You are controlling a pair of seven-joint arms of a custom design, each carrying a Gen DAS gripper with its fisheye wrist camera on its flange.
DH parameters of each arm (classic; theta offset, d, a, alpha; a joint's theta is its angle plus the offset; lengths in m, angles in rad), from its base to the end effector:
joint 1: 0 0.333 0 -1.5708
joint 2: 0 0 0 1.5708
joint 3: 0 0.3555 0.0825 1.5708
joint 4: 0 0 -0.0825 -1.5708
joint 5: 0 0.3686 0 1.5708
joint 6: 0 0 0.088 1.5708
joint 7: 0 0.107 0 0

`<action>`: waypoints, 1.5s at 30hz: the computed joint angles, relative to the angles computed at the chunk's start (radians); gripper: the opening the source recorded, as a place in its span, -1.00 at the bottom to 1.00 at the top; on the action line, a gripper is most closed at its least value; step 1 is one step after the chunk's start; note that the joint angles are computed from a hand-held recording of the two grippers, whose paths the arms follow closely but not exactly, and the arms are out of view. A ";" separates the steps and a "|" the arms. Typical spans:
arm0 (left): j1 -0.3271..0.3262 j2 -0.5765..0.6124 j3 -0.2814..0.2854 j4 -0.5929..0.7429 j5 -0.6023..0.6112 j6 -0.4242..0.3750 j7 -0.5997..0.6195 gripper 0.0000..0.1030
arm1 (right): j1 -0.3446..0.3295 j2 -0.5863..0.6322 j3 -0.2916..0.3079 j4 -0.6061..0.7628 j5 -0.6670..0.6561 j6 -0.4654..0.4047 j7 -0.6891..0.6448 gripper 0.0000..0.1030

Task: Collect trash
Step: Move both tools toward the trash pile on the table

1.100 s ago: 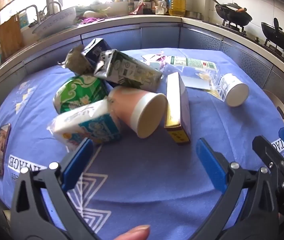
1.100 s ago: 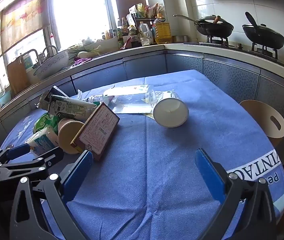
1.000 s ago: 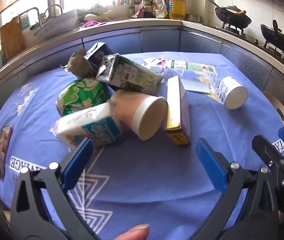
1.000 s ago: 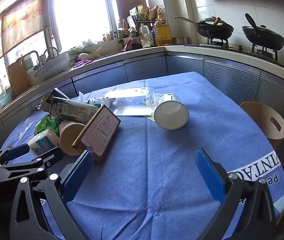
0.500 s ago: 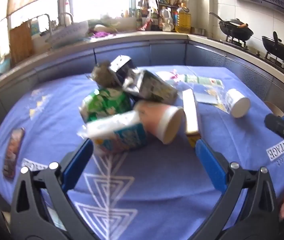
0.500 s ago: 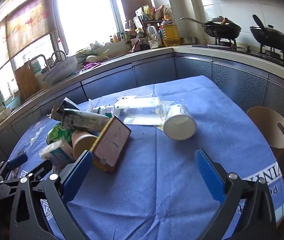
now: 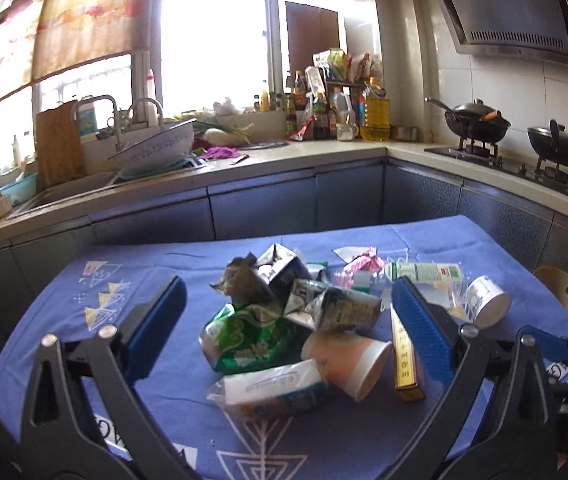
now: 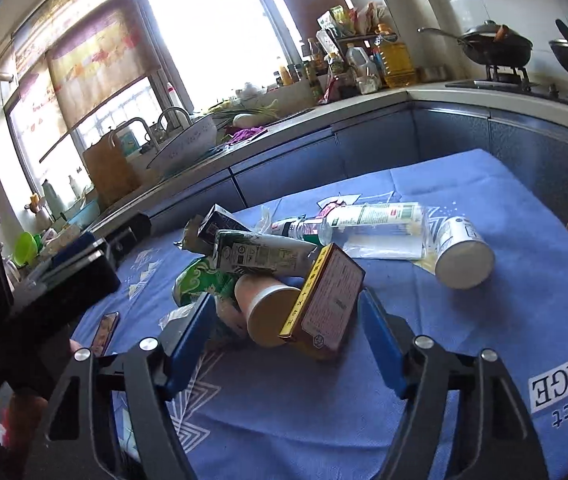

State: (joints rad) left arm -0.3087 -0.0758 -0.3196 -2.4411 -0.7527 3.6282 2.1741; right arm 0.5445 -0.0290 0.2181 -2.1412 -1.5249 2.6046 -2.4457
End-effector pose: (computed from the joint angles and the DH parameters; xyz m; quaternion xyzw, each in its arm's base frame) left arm 0.4350 -0.2129 0.5160 -0.4794 0.6810 -0.4252 0.3544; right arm 0.3815 0.3947 0.5012 -0.5132 0.6832 -0.2487 0.4561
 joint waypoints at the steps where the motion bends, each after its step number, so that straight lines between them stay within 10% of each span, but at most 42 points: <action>1: 0.004 0.012 -0.021 0.015 -0.067 0.003 0.065 0.91 | 0.002 -0.006 0.002 -0.004 -0.010 -0.014 0.019 0.41; 28: -0.004 0.014 -0.022 0.083 -0.365 -0.056 0.328 0.91 | 0.015 -0.013 0.015 -0.004 -0.005 -0.060 -0.013 0.41; 40: -0.014 0.025 -0.001 0.090 -0.374 -0.077 0.342 0.91 | 0.014 0.004 0.008 0.004 -0.003 -0.046 -0.020 0.41; 45: -0.002 0.007 0.020 0.034 -0.195 -0.095 0.175 0.91 | 0.016 0.025 0.002 0.019 0.021 -0.025 -0.054 0.41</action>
